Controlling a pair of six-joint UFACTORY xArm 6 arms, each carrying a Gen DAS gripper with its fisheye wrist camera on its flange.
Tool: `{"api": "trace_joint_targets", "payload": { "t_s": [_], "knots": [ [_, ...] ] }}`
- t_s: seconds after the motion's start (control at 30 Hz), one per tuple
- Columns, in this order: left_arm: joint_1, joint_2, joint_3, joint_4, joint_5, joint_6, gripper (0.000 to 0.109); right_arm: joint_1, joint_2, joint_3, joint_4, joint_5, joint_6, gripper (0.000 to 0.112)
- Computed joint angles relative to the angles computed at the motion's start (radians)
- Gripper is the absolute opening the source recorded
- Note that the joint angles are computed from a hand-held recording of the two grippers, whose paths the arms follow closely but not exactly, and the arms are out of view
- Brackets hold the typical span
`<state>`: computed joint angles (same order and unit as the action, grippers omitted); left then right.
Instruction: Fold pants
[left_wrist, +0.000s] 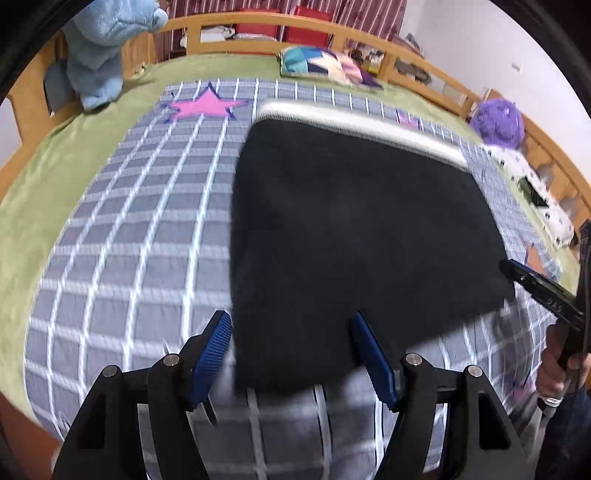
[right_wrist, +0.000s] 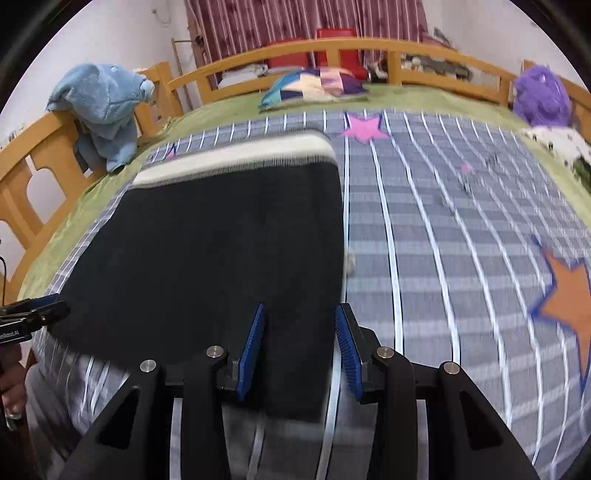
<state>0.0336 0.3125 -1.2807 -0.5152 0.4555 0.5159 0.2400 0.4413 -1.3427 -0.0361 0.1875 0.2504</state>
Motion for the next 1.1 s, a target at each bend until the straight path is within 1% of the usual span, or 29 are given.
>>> {"api": "trace_joint_targets", "payload": {
  "t_s": [0.03,0.07,0.13,0.2,0.23,0.27,0.3,0.33,0.37,0.47,0.5,0.53,0.6,0.63,0.67,0.7,0.77,0.83,0.9,0.97,1.03,1.1],
  "knots": [
    [-0.007,-0.016,0.03,0.024,-0.019,-0.016,0.067,0.003,-0.032,0.055,0.018,-0.011,-0.001,0.039],
    [-0.013,-0.036,0.061,0.043,-0.044,-0.028,0.067,0.003,-0.052,0.087,0.005,-0.014,0.019,0.039],
    [-0.017,-0.075,0.091,0.07,-0.053,-0.06,0.067,0.002,-0.115,0.157,-0.112,-0.015,0.137,0.039],
    [-0.019,-0.114,0.1,0.091,-0.037,-0.109,0.067,0.004,-0.177,0.203,-0.203,-0.018,0.227,0.039],
    [-0.02,-0.13,0.099,0.11,-0.03,-0.138,0.067,0.005,-0.216,0.221,-0.272,-0.018,0.293,0.039],
    [-0.024,-0.156,0.101,0.11,-0.028,-0.148,0.067,0.005,-0.237,0.228,-0.327,-0.015,0.345,0.041],
    [-0.028,-0.181,0.113,0.072,-0.032,-0.118,0.067,0.01,-0.271,0.233,-0.4,-0.001,0.415,0.047],
    [-0.033,-0.207,0.12,0.059,-0.03,-0.111,0.067,0.018,-0.302,0.232,-0.447,0.021,0.459,0.05],
    [-0.042,-0.242,0.132,0.077,-0.035,-0.132,0.067,0.023,-0.315,0.224,-0.463,0.036,0.473,0.057],
    [-0.066,-0.313,0.163,0.169,-0.062,-0.208,0.072,0.048,-0.375,0.201,-0.569,0.103,0.565,0.065],
    [-0.077,-0.343,0.181,0.187,-0.075,-0.212,0.076,0.06,-0.4,0.198,-0.583,0.13,0.58,0.069],
    [-0.086,-0.367,0.197,0.217,-0.09,-0.232,0.079,0.066,-0.411,0.191,-0.567,0.138,0.567,0.07],
    [-0.103,-0.421,0.242,0.312,-0.128,-0.306,0.084,0.075,-0.44,0.193,-0.563,0.161,0.569,0.076],
    [-0.106,-0.429,0.243,0.365,-0.132,-0.353,0.087,0.083,-0.461,0.197,-0.588,0.183,0.595,0.083],
    [-0.11,-0.449,0.259,0.399,-0.135,-0.389,0.088,0.088,-0.467,0.195,-0.605,0.193,0.611,0.092],
    [-0.115,-0.464,0.267,0.416,-0.128,-0.413,0.088,0.093,-0.488,0.206,-0.634,0.202,0.639,0.098],
    [-0.126,-0.492,0.284,0.42,-0.112,-0.432,0.088,0.099,-0.524,0.231,-0.666,0.209,0.679,0.102],
    [-0.135,-0.512,0.297,0.422,-0.093,-0.428,0.088,0.107,-0.552,0.249,-0.671,0.233,0.695,0.102],
    [-0.141,-0.524,0.307,0.451,-0.09,-0.452,0.088,0.117,-0.575,0.258,-0.711,0.28,0.732,0.102],
    [-0.143,-0.537,0.32,0.488,-0.092,-0.481,0.088,0.121,-0.593,0.269,-0.726,0.304,0.751,0.102],
    [-0.145,-0.55,0.331,0.518,-0.092,-0.509,0.088,0.113,-0.609,0.291,-0.691,0.284,0.73,0.102],
    [-0.148,-0.56,0.335,0.533,-0.08,-0.526,0.088,0.118,-0.624,0.3,-0.715,0.301,0.755,0.102]
  ]
}}
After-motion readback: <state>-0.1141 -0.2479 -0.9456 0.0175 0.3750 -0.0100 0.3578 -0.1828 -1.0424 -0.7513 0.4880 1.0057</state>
